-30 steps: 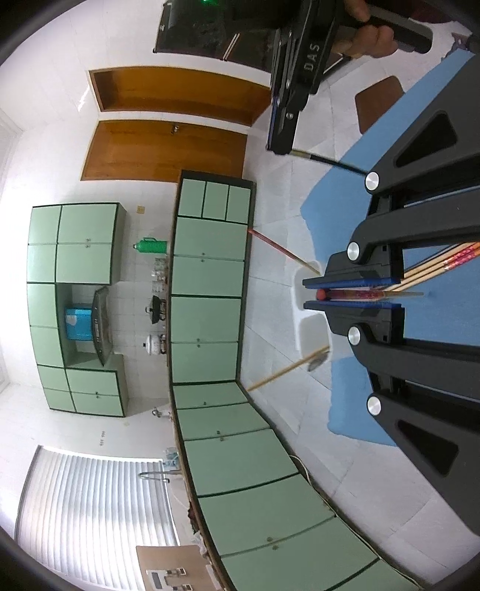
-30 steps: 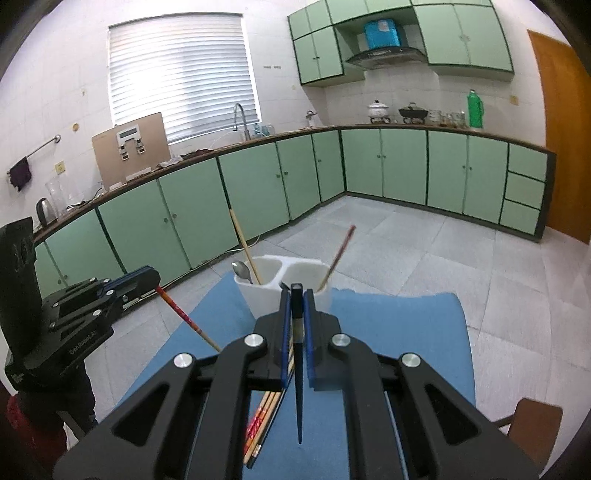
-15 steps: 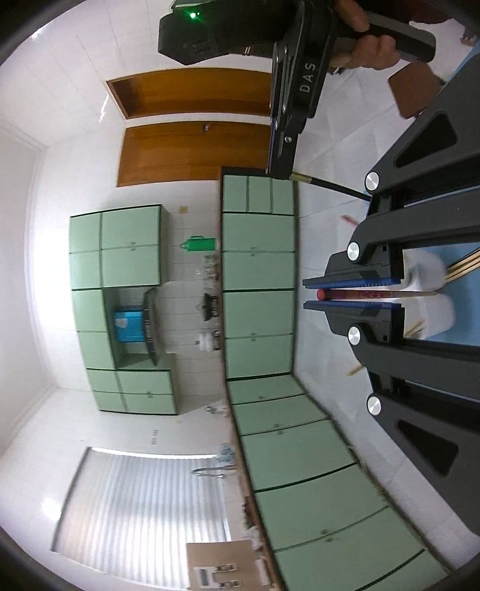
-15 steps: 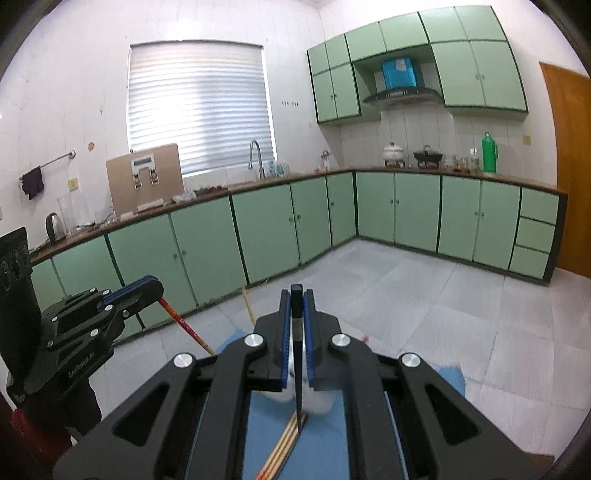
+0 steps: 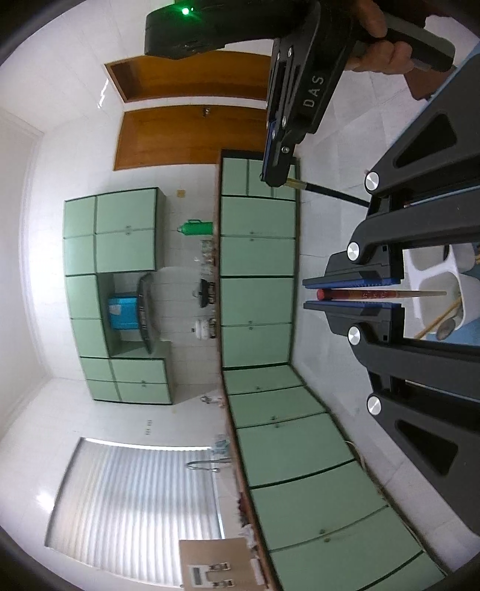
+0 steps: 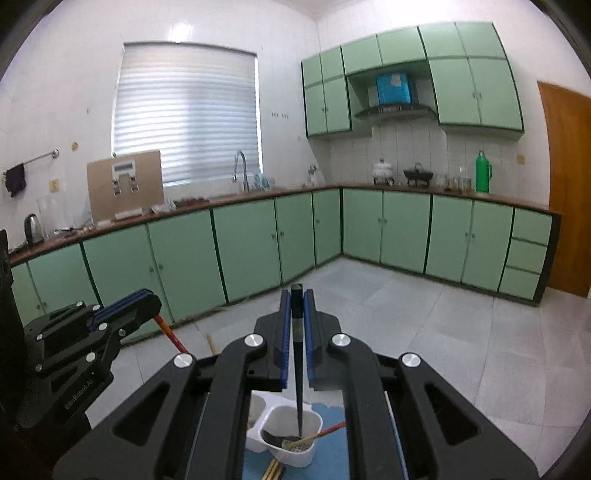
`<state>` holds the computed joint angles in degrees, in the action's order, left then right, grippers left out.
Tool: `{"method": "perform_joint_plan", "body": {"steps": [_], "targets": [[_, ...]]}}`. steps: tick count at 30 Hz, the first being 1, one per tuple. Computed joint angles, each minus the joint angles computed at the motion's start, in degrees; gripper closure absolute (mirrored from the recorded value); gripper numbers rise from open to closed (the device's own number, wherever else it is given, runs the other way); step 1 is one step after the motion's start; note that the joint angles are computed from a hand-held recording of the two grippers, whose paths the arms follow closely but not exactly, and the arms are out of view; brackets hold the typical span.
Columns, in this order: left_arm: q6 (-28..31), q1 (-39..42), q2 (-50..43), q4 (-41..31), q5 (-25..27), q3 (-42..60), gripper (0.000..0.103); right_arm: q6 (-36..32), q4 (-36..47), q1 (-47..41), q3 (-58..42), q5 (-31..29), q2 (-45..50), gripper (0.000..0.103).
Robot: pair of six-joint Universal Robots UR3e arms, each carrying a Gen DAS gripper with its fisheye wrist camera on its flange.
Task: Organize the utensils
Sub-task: 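Lift both chopsticks with both tools and carry them above the white holder, then open both tools to drop the chopsticks into the white holder, then move both open tools back down to the chopsticks on the cloth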
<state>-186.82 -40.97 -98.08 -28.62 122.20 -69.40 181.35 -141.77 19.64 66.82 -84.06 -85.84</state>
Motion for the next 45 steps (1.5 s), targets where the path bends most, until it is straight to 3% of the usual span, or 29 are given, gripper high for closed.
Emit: {"method": "perform_joint_plan", "body": {"steps": [5, 7, 9, 14, 19, 24, 26, 31, 36, 45], "targets": [[-1.8, 3.4, 0.6, -1.9, -4.7, -3.3, 0.097, 0.4, 0.6, 0.3, 2.3, -0.2, 1.6, 0.095], [-2.7, 3.8, 0.8, -2.5, -4.9, -4.0, 0.096, 0.9, 0.7, 0.8, 3.0, -1.6, 1.9, 0.085], [-3.2, 4.1, 1.6, -2.6, -5.3, -5.0, 0.093, 1.8, -0.7, 1.1, 4.1, -2.3, 1.2, 0.064], [-2.6, 2.1, 3.0, -1.5, -2.2, -5.9, 0.079, 2.2, -5.6, 1.5, 8.2, -5.1, -2.5, 0.044], [-3.0, -2.1, 5.4, -0.7, 2.4, -8.7, 0.057, 2.3, -9.1, 0.6, 16.1, -5.9, -9.9, 0.027], [-8.8, -7.4, 10.4, -0.3, 6.2, -17.0, 0.046, 2.2, -12.6, -0.7, 28.4, -5.7, -19.8, 0.012], [-12.0, -9.8, 11.8, -0.9, 8.2, -20.8, 0.039, 2.6, -13.6, -0.1, 34.1, -6.7, -24.0, 0.009], [-20.8, -14.1, 14.4, -4.8, 10.5, -29.1, 0.038, 5.4, -13.3, 2.2, 46.5, -9.6, -32.2, 0.006], [-29.9, -15.2, 16.2, -8.8, 6.7, -36.9, 0.038, 10.7, -13.4, 9.2, 56.3, -16.9, -34.5, 0.006], [-38.2, -17.2, 15.6, -11.5, 2.1, -44.8, 0.038, 22.7, -13.1, 20.3, 65.3, -24.3, -30.7, 0.006]]}}
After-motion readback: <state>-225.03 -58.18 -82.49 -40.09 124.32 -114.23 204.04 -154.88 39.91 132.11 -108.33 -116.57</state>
